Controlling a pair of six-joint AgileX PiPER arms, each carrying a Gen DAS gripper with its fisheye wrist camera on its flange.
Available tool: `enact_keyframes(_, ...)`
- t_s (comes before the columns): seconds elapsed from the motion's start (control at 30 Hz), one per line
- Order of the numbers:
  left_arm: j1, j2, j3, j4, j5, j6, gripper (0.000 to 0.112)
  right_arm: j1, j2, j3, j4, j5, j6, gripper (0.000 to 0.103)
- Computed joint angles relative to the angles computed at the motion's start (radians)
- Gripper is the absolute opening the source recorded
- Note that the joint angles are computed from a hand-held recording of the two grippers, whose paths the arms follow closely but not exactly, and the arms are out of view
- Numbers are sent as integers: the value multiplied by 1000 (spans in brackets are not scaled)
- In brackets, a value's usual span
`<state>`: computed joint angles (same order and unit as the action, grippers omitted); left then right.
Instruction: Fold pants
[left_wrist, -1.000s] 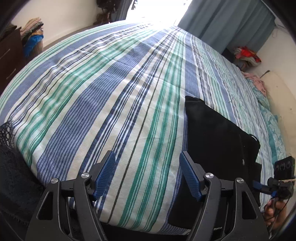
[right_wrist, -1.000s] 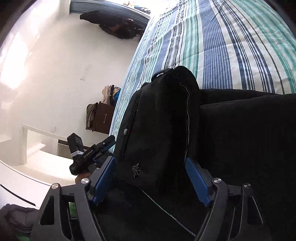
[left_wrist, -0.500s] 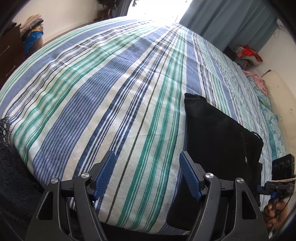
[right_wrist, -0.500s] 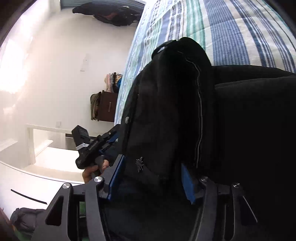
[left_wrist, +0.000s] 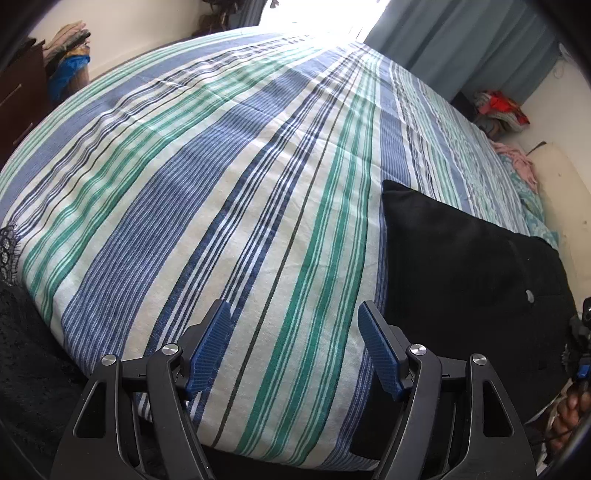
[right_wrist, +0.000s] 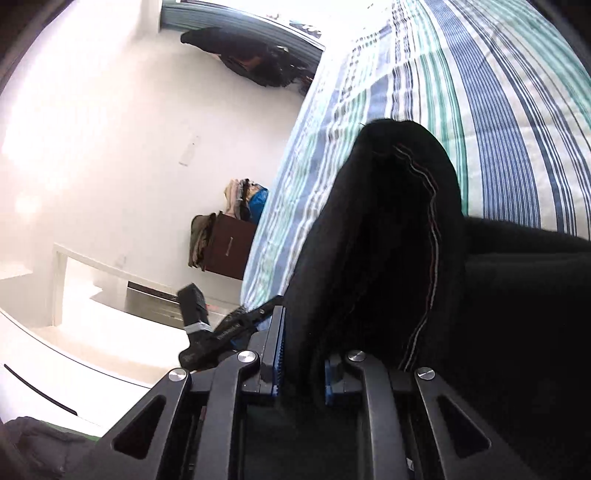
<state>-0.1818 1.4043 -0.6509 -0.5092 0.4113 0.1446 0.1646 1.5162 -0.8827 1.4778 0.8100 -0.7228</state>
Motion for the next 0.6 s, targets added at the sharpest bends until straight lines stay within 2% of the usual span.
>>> enact_keyframes(0.23, -16, -33, 10, 10, 2, 0, 74, -35, -151, -65, -143, 42, 154, 16)
enact_keyframes(0.37, -27, -41, 8, -7, 6, 14, 74, -173, -245, -20, -224, 127, 202, 16)
enact_keyframes(0.47, -54, -53, 7, 31, 1, -18, 74, -234, -294, 33, -261, 159, 226, 16)
enact_keyframes(0.6, -105, -76, 11, 94, -7, -74, 74, -419, -362, 147, -300, 265, 191, 16)
